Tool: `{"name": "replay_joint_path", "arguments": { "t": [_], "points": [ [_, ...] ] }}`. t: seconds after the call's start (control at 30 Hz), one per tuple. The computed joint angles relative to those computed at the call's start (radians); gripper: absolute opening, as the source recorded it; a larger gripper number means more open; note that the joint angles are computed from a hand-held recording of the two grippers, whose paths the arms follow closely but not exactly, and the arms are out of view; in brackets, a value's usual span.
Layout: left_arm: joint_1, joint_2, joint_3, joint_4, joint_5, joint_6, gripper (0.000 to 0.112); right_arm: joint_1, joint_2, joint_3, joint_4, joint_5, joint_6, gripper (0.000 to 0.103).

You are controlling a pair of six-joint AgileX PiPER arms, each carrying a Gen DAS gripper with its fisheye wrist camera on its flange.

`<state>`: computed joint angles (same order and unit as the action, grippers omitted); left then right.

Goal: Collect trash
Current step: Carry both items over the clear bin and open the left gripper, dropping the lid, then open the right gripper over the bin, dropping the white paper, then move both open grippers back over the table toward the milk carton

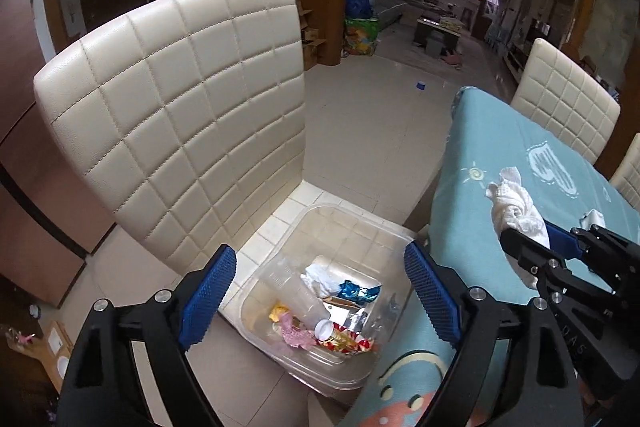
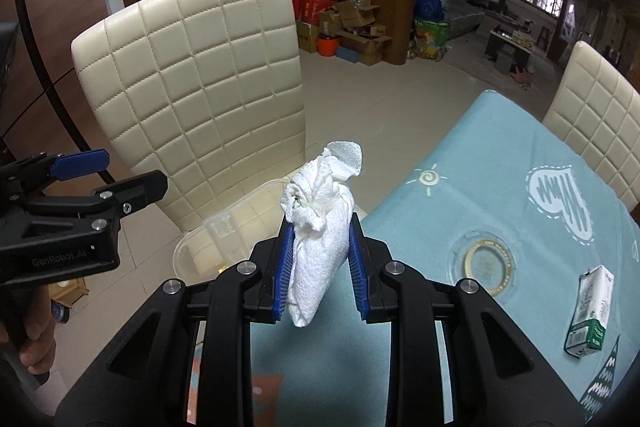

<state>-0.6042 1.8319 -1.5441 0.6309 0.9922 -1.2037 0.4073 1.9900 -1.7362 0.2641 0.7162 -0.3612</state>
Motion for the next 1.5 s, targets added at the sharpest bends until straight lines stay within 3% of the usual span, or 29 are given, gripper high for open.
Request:
{"name": "replay_joint_path", "arguments": {
  "t": [0.4,0.47,0.5,0.53,0.77,1.0,1.33,1.5],
  "points": [
    [0.007,-0.035,0.073,0.010,0.038,-0.063,0.084,0.046,0.035,-0.044,0.048,0.021,-0.060,0.033],
    [0.008,-0.042,0.082,0.009,0.036,-0.067,0.084,0.037,0.043,-0.063,0.069,0.052,-0.062,0.069],
    [0.007,-0.046,0.087,0.009,0.036,-0.069,0.084,0.032,0.036,-0.053,0.077,0.043,-0.057,0.074],
    [0.005,-0.047,0.086,0.009,0.038,-0.069,0.084,0.026,0.018,-0.024,0.088,0.012,-0.056,0.074],
    [-0.007,-0.048,0.064,0.013,0.043,-0.060,0.084,0.001,-0.019,0.003,0.045,0.016,-0.011,0.072],
    [-0.050,-0.016,-0.035,0.016,0.072,-0.010,0.084,-0.052,-0.129,0.112,0.032,-0.032,0.006,0.072],
    [-0.151,0.113,-0.270,-0.021,0.117,0.120,0.084,-0.199,-0.299,0.310,0.030,-0.087,0.034,0.073],
    [-0.195,0.254,-0.478,-0.087,0.152,0.220,0.084,-0.297,-0.361,0.406,0.025,-0.098,0.014,0.073]
  ]
}}
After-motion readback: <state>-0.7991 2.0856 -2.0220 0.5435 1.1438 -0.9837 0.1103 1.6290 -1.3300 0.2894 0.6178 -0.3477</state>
